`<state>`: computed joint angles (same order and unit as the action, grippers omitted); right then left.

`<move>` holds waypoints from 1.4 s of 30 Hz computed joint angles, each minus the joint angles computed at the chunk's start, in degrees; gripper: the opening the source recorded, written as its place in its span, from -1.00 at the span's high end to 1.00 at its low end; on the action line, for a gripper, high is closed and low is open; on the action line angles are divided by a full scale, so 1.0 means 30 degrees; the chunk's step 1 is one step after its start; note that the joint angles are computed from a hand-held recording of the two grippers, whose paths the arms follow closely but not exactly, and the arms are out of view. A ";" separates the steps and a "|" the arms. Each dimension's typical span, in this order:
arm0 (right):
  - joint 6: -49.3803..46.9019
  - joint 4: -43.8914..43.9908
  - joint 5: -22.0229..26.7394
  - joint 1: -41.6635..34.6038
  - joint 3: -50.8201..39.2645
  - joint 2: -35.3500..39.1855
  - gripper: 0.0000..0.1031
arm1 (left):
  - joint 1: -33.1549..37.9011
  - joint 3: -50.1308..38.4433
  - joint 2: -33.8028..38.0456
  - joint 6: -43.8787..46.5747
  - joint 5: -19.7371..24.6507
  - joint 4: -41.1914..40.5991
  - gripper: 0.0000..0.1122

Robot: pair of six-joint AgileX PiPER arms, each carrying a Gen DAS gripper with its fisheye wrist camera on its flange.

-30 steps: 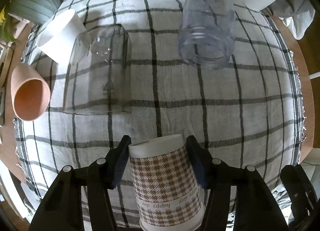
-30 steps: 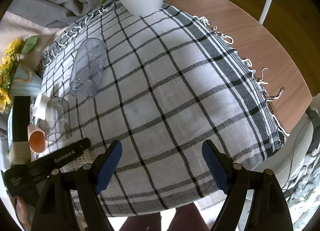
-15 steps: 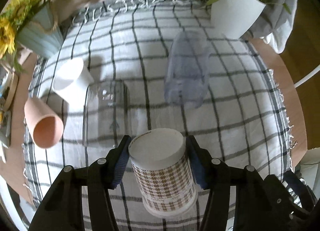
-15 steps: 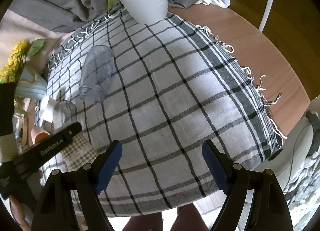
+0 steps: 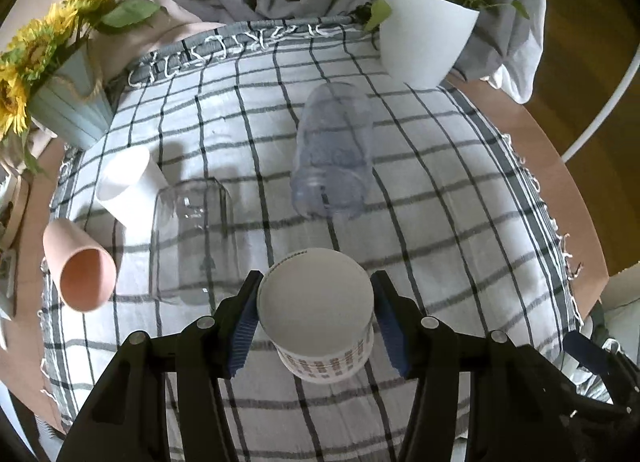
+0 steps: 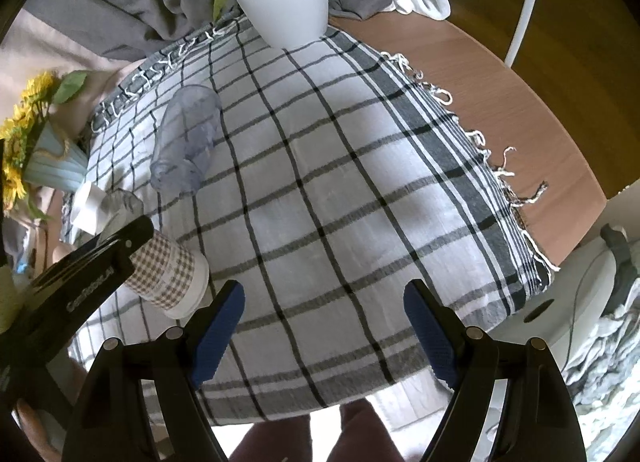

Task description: Flip cup upside down

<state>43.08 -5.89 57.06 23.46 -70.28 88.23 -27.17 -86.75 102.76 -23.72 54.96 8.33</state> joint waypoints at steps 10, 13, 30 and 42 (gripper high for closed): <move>0.0248 -0.0480 0.0260 0.0212 0.0542 -0.0276 -0.59 | -0.0146 0.0729 -0.0035 -0.0066 0.0043 -0.0484 -0.43; 0.0408 -0.0718 0.0321 0.0281 0.0522 -0.0317 -0.59 | -0.0222 0.0994 -0.0460 -0.0650 -0.0308 0.0176 -0.62; 0.3247 -0.4775 0.2590 0.3545 -0.1137 -0.2351 -0.78 | -0.0269 0.3013 -0.5677 -0.3232 0.0639 0.2747 -0.83; 0.4285 -0.6842 0.3118 0.6811 -0.2706 -0.3827 -0.82 | -0.1173 0.4509 -1.0155 -0.5685 0.3136 0.5567 -0.83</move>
<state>55.94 -26.41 66.41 43.90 -78.39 76.74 -30.69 -73.23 72.30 -40.78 64.37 25.03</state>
